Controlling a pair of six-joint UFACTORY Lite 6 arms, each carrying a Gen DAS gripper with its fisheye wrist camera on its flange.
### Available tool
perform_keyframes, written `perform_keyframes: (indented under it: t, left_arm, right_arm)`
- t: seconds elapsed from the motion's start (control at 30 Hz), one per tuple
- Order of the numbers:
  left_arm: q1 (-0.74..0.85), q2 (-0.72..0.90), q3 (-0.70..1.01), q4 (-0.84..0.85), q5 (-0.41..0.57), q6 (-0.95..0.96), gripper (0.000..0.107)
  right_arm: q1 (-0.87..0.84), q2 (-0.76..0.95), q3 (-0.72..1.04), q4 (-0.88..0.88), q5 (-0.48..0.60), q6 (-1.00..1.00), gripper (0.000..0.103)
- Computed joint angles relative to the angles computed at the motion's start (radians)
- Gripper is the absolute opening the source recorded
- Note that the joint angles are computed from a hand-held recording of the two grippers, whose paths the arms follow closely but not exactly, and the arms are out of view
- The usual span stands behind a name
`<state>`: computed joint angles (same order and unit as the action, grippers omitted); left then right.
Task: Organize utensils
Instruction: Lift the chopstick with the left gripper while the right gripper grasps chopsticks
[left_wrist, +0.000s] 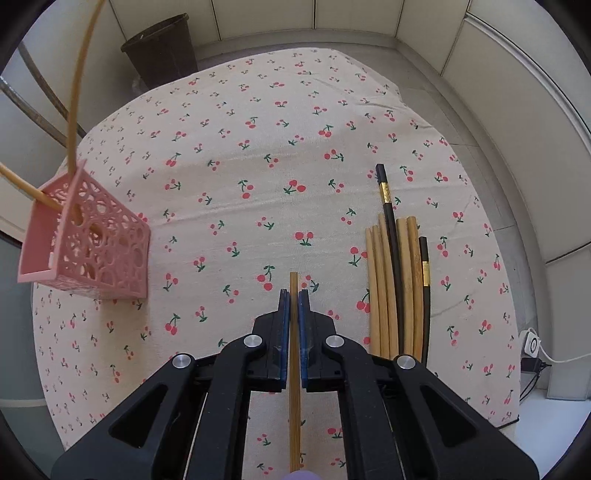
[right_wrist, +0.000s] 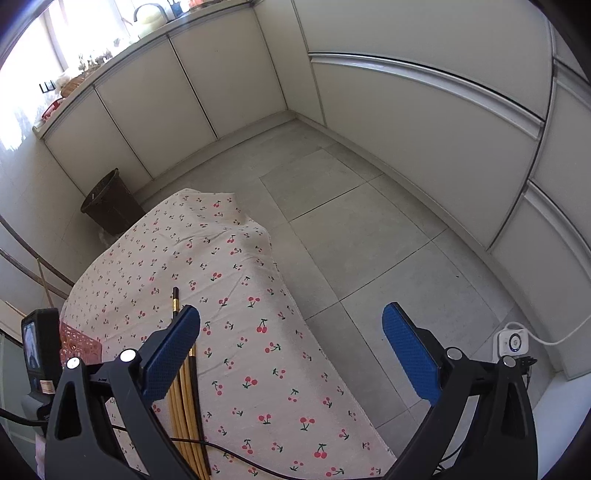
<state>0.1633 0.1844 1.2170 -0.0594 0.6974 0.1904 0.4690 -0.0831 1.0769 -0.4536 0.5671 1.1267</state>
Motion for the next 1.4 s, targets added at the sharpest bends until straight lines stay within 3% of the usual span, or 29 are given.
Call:
perform_keyframes:
  t: [0.23, 0.33, 0.47, 0.6, 0.73, 1.0, 1.4]
  left_arm:
    - [0.125, -0.136, -0.034, -0.142, 0.064, 0.217, 0.004]
    - [0.18, -0.176, -0.044, -0.196, 0.1, 0.307, 0.004]
    - [0.254, -0.227, -0.045, -0.259, 0.157, 0.415, 0.004]
    - [0.312, -0.227, -0.025, -0.294, 0.199, 0.485, 0.004]
    - [0.377, -0.203, 0.005, -0.321, 0.236, 0.54, 0.004]
    - [0.485, -0.136, 0.063, -0.337, 0.267, 0.599, 0.004]
    - [0.509, -0.097, 0.096, -0.346, 0.285, 0.615, 0.004]
  right_arm:
    - [-0.019, 0.195, 0.131, 0.244, -0.109, -0.202, 0.095]
    - [0.004, 0.356, 0.268, 0.32, -0.074, -0.271, 0.084]
    - [0.021, 0.544, 0.43, 0.544, -0.029, -0.469, 0.044]
    - [0.043, 0.645, 0.528, 0.632, 0.004, -0.53, 0.022]
    - [0.062, 0.726, 0.612, 0.652, 0.048, -0.522, 0.016]
    - [0.056, 0.816, 0.705, 0.788, 0.011, -0.607, 0.009]
    - [0.065, 0.905, 0.823, 0.71, 0.092, -0.558, 0.007]
